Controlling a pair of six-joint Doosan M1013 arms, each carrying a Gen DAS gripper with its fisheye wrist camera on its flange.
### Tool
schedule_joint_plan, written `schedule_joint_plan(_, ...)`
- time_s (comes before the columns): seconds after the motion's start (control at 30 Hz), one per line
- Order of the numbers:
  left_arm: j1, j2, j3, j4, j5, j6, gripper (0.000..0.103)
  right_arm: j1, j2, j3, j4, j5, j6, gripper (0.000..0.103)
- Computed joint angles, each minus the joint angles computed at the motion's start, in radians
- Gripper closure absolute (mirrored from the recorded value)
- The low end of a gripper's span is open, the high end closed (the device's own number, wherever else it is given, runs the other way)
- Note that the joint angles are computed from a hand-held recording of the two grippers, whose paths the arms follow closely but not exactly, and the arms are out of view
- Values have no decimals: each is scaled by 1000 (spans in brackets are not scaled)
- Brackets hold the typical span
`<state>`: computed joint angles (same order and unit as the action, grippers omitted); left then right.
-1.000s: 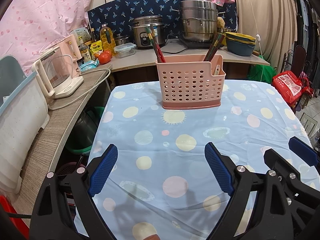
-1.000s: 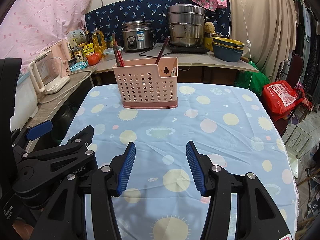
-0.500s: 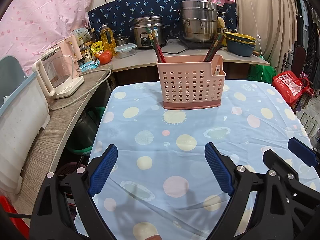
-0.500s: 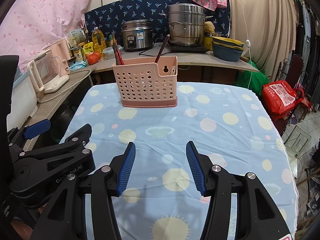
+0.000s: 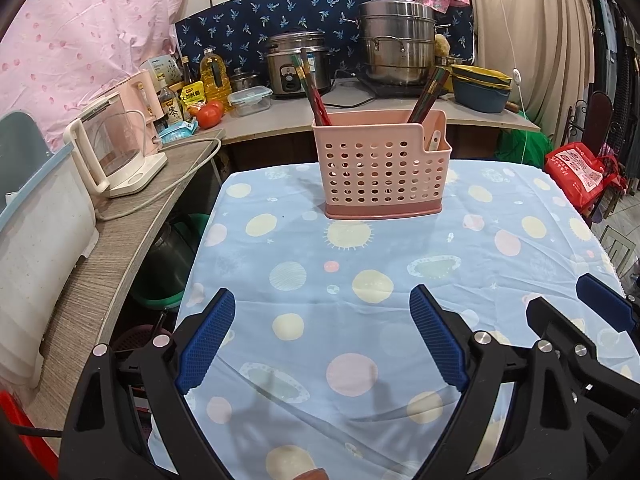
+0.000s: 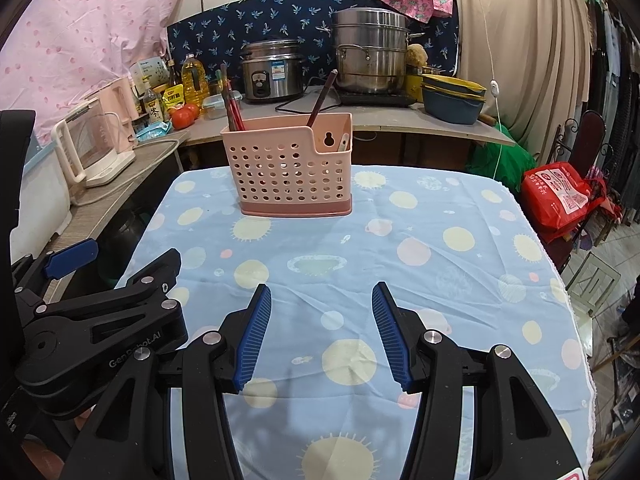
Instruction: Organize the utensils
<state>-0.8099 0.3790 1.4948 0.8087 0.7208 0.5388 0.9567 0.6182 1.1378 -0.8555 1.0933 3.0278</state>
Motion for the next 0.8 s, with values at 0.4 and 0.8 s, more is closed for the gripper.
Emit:
schedule_joint_plan(0.4, 7, 12, -18, -31, 12, 16, 18, -2, 1, -2, 4, 1, -8, 52)
schedule_joint_plan(0.8, 2, 21, -31, -35, 50, 2, 18, 0, 8, -15, 5, 6, -20, 50)
